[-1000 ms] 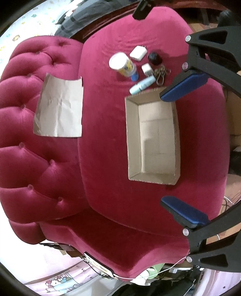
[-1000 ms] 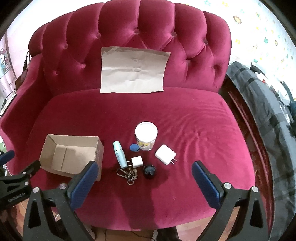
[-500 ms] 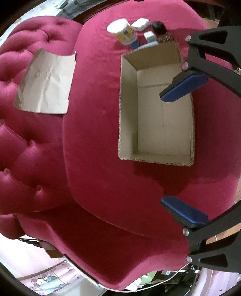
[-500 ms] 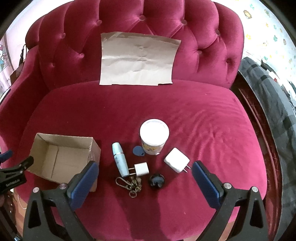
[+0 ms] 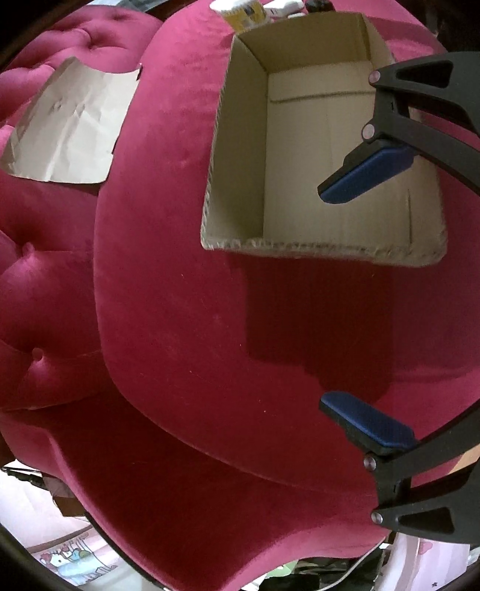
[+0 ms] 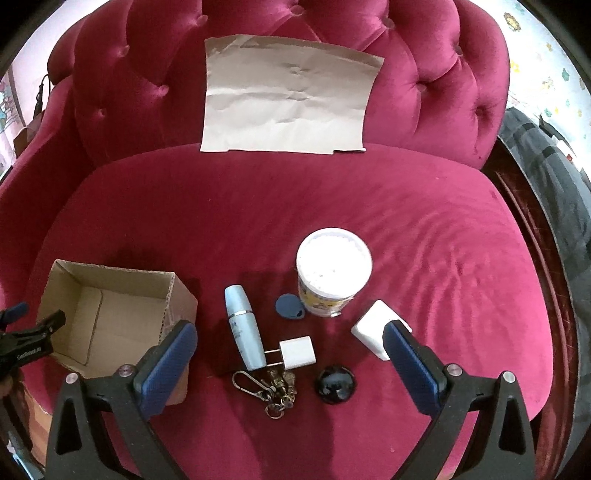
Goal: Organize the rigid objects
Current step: 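Move the left tool to the cardboard box and grip its wall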
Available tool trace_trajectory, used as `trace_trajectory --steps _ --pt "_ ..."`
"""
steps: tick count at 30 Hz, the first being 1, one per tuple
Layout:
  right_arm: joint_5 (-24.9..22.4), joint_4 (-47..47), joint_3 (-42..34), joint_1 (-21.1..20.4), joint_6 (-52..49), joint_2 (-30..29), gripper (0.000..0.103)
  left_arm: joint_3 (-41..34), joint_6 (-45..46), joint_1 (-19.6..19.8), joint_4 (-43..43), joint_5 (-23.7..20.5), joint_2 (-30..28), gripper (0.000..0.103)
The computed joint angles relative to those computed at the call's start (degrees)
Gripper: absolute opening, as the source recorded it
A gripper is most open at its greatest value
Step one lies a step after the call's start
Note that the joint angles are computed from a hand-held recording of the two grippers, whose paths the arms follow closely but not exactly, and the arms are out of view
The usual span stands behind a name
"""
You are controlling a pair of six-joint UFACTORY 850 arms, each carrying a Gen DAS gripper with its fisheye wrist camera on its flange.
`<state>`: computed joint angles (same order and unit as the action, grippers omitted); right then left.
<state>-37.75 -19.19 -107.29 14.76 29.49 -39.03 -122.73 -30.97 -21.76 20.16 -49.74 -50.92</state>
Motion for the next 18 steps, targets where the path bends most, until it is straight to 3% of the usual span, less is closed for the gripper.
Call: trace_trajectory --steps 8,14,17,18 --pt "1.32 1.34 0.2 0.07 -1.43 -0.66 0.103 2.84 3.11 1.25 -2.47 2.56 0.52 0.099" --pt "2.44 0.99 1.25 0.17 -1.18 -0.01 0.103 4.21 4.73 1.62 -4.9 3.95 1.23 0.067" --pt "2.43 1.63 1.22 0.15 -1.64 -0.05 0.103 4.52 7.66 1.99 -8.66 4.86 1.48 0.044" --pt "2.34 1.79 1.15 0.12 -1.73 -0.05 0.103 4.43 8.99 2.08 -10.25 5.13 1.39 0.032"
